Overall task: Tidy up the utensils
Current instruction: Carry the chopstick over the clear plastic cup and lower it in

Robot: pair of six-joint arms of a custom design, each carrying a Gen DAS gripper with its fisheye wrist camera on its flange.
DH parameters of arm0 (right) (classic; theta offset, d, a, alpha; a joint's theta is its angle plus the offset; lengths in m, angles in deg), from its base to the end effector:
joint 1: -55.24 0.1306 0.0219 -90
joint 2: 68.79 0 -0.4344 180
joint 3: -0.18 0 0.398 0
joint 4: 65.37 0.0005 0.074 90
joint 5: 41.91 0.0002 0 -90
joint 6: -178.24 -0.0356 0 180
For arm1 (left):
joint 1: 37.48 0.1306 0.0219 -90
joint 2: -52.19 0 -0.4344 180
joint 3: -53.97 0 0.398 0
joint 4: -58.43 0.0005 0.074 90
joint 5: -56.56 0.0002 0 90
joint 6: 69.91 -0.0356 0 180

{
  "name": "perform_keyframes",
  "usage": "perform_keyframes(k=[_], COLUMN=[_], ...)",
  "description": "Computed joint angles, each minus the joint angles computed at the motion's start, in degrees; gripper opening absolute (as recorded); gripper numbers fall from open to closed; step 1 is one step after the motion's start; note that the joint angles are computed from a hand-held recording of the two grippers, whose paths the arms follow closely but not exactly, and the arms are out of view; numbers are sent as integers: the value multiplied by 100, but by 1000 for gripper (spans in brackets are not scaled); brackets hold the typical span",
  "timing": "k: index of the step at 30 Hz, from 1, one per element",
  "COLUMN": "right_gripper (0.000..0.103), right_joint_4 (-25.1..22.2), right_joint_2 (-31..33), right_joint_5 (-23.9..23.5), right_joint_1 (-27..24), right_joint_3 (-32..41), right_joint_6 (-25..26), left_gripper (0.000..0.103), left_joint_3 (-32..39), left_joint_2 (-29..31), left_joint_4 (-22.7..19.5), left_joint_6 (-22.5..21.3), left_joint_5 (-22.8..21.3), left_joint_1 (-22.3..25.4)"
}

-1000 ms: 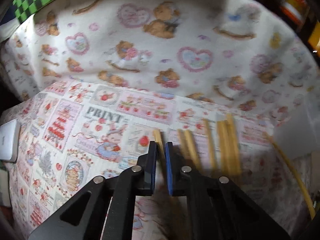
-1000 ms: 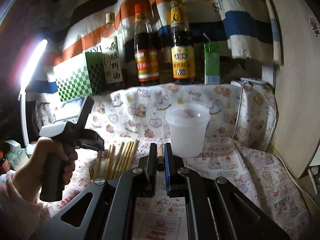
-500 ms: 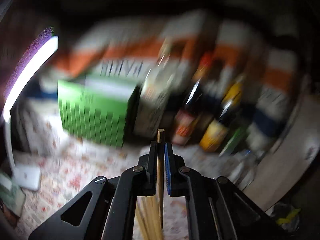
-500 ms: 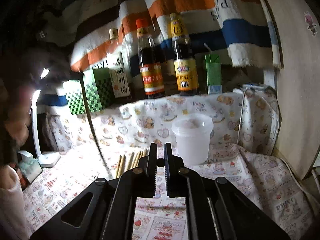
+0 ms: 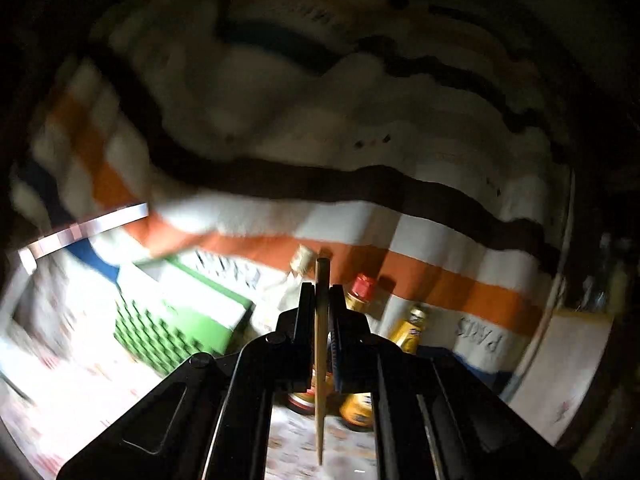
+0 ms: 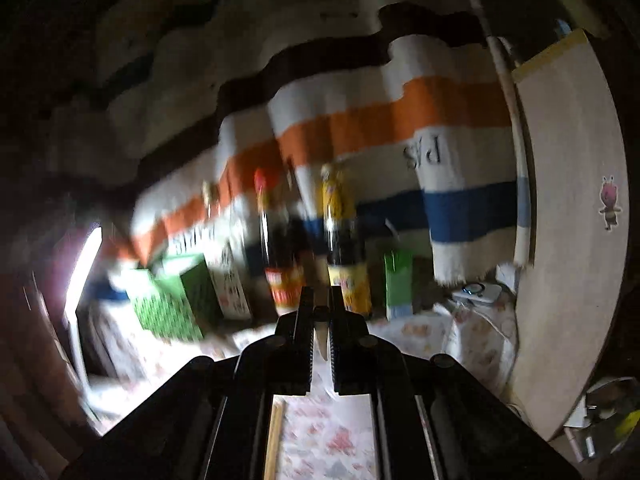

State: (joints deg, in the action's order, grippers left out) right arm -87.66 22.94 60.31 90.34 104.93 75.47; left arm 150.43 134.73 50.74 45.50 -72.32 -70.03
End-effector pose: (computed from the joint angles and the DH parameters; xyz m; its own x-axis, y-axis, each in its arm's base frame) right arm 0.4383 0.2982 0.6367 -0.2150 0.1130 -0.9701 -0.3523 0.9175 0.1849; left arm 0.3936 -0.2253 0.6679 0.1286 -0.4784 -0.8687 -0.0575 0.8709 -0.4881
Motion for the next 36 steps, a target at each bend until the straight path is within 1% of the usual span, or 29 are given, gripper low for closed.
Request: perform_keyframes(k=[1, 2, 3, 4, 5, 7, 8, 9, 10, 12, 14, 16, 18, 20, 21, 22, 23, 24, 25, 27, 28, 29, 31, 34, 36], right_gripper=[7, 7, 7, 7, 7, 7, 7, 7, 7, 7, 7, 7, 7, 7, 7, 7, 7, 7, 7, 7, 7, 7, 7, 7, 7], right_joint_4=[-97, -124, -92, -85, -122, -262, -322, -350, -376, -438, -478, -714, -923, -1212, -1341, -1406, -1447, -1490, -1517, -1550, -1586, -1647, -1847, -2111, -2293], right_joint_2=[58, 98, 141, 161, 204, 290, 331, 373, 412, 486, 571, 720, 840, 972, 1026, 1053, 1077, 1096, 1096, 1128, 1156, 1186, 1304, 1501, 1651], right_joint_5=[-42, -75, -131, -176, -260, -454, -538, -589, -556, -452, -625, -818, -877, -951, -1032, -1098, -1196, -1257, -1288, -1405, -1501, -1576, -1709, -1750, -1824], right_joint_1=[-40, -74, -111, -133, -167, -238, -278, -316, -334, -371, -487, -597, -702, -841, -924, -986, -1067, -1131, -1169, -1243, -1278, -1295, -1310, -1296, -1266], right_joint_3=[182, 308, 418, 479, 575, 743, 816, 876, 923, 989, 1043, 1241, 1396, 1589, 1668, 1707, 1731, 1752, 1750, 1780, 1814, 1852, 2009, 2252, 2434], right_joint_6=[-142, -250, -364, -432, -509, -606, -627, -598, -543, -481, -623, -677, -777, -878, -981, -1070, -1181, -1276, -1336, -1443, -1464, -1440, -1365, -1375, -1313], left_gripper=[6, 6, 6, 6, 6, 6, 6, 6, 6, 6, 6, 6, 6, 6, 6, 6, 6, 6, 6, 6, 6, 6, 6, 6, 6], left_joint_3=[6, -21, -81, -151, -144, -75, -78, -96, -59, 22, 245, 455, 610, 602, 662, 772, 899, 960, 993, 1003, 988, 1018, 1108, 1015, 941], left_joint_2=[-1, -5, -3, 7, 43, 155, 220, 263, 333, 449, 646, 837, 970, 1039, 1106, 1181, 1272, 1333, 1392, 1508, 1555, 1622, 1725, 1793, 1812], left_joint_4=[-107, -138, -42, 122, 158, 162, 304, 409, 435, 392, 270, 266, 215, 434, 408, 242, 10, -121, -200, -247, -230, -312, -553, -518, -472], left_joint_6=[196, 347, 411, 414, 332, 8, -236, -390, -456, -441, -475, -594, -486, -323, -218, -101, 31, 150, 267, 348, 345, 371, 482, 705, 903], left_joint_5=[369, 879, 1152, 1270, 1194, 879, 762, 692, 654, 662, 745, 619, 587, 523, 494, 542, 752, 909, 950, 801, 758, 776, 1089, 1047, 1250], left_joint_1=[120, 294, 391, 454, 454, 381, 347, 310, 292, 253, 227, 160, 124, 101, 98, 114, 155, 189, 205, 199, 201, 217, 294, 348, 426])
